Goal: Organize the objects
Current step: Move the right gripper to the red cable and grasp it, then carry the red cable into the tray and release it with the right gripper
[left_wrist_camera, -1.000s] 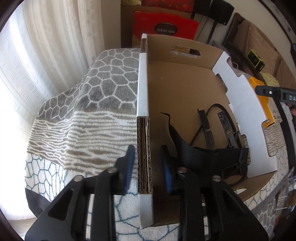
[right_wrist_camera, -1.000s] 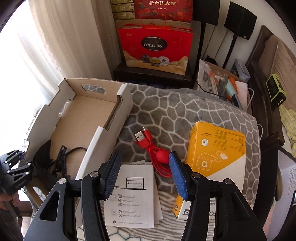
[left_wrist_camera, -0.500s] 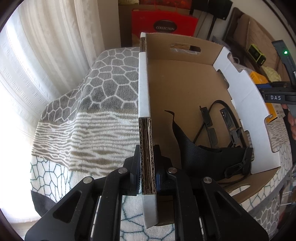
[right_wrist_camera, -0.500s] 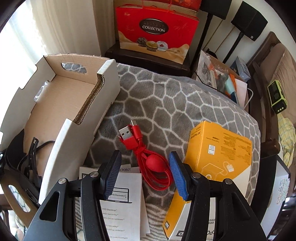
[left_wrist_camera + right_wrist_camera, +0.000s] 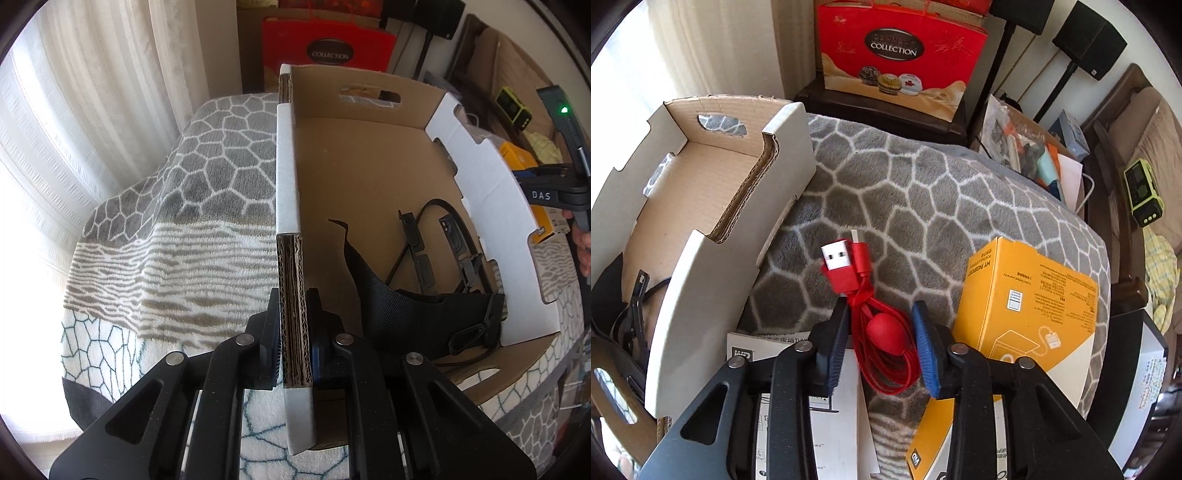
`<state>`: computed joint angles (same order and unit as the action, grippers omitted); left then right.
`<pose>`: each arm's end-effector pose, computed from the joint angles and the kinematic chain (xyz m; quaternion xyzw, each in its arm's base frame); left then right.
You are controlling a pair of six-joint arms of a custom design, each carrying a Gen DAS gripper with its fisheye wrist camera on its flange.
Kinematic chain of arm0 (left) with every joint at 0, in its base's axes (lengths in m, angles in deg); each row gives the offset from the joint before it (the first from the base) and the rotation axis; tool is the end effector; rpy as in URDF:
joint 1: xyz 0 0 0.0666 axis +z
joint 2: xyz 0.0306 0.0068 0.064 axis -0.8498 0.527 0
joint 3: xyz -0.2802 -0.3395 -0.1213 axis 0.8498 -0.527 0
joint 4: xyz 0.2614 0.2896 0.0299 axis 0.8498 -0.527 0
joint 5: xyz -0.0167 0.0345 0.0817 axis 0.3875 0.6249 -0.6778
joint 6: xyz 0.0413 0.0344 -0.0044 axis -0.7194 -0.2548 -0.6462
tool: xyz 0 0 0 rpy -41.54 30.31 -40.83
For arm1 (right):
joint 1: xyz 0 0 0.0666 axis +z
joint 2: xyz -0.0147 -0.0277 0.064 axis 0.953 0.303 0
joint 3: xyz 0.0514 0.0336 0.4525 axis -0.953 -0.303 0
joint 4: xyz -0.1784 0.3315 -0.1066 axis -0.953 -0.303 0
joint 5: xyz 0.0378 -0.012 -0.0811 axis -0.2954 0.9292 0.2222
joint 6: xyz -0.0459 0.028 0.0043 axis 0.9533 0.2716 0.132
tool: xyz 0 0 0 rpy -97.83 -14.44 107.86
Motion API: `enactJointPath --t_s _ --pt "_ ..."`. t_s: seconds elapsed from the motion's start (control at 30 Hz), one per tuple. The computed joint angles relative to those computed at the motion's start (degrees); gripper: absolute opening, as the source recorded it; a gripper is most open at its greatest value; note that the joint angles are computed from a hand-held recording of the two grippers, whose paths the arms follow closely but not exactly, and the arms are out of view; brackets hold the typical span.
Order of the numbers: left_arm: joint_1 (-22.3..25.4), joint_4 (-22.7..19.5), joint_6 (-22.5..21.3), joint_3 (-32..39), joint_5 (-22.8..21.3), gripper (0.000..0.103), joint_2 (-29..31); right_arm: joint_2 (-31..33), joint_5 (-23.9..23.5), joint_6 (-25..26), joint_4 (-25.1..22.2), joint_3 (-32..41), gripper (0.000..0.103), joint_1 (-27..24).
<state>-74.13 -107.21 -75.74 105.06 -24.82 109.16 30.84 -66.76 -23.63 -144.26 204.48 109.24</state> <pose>0.4641 -0.1352 0.4863 0.1402 0.9637 -0.0626 0.2184 0.5258 0.3821 0.4886 -0.1076 0.9749 -0.0458 0.1895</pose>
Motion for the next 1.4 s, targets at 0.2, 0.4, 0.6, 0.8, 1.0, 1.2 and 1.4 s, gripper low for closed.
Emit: enactJointPath --t_s 0.2,0.4,0.6,0.8,1.0,1.2,1.4 --pt "0.0 0.2 0.4 -0.2 0.0 0.011 -0.2 -1.4 -0.4 -0.2 2.3 -0.5 0.025 0.3" --pt "-0.1 0.3 1.0 -0.2 0.1 0.011 -0.3 -3.3 -0.7 -1.3 4.7 -1.1 0.025 0.4" --pt "-0.2 0.4 1.7 -0.1 0.2 0.011 -0.5 -6.0 -1.3 -2.5 7.6 -1.6 0.025 0.7" --pt "-0.3 0.3 1.7 0.0 0.1 0.012 -0.6 -7.5 -5.0 -3.5 8.7 0.1 0.025 1.1" --pt "-0.3 0.4 1.9 -0.1 0.1 0.012 -0.6 -6.6 -8.5 -2.8 7.8 3.4 0.025 3.9" --pt "-0.2 0.5 2.2 -0.2 0.4 0.011 -0.6 -2.8 -13.3 -1.2 6.3 6.9 0.025 7.9" --pt "-0.1 0.8 2.4 -0.5 0.7 0.011 -0.7 1.8 -16.2 -0.9 4.8 9.5 0.025 10.8"
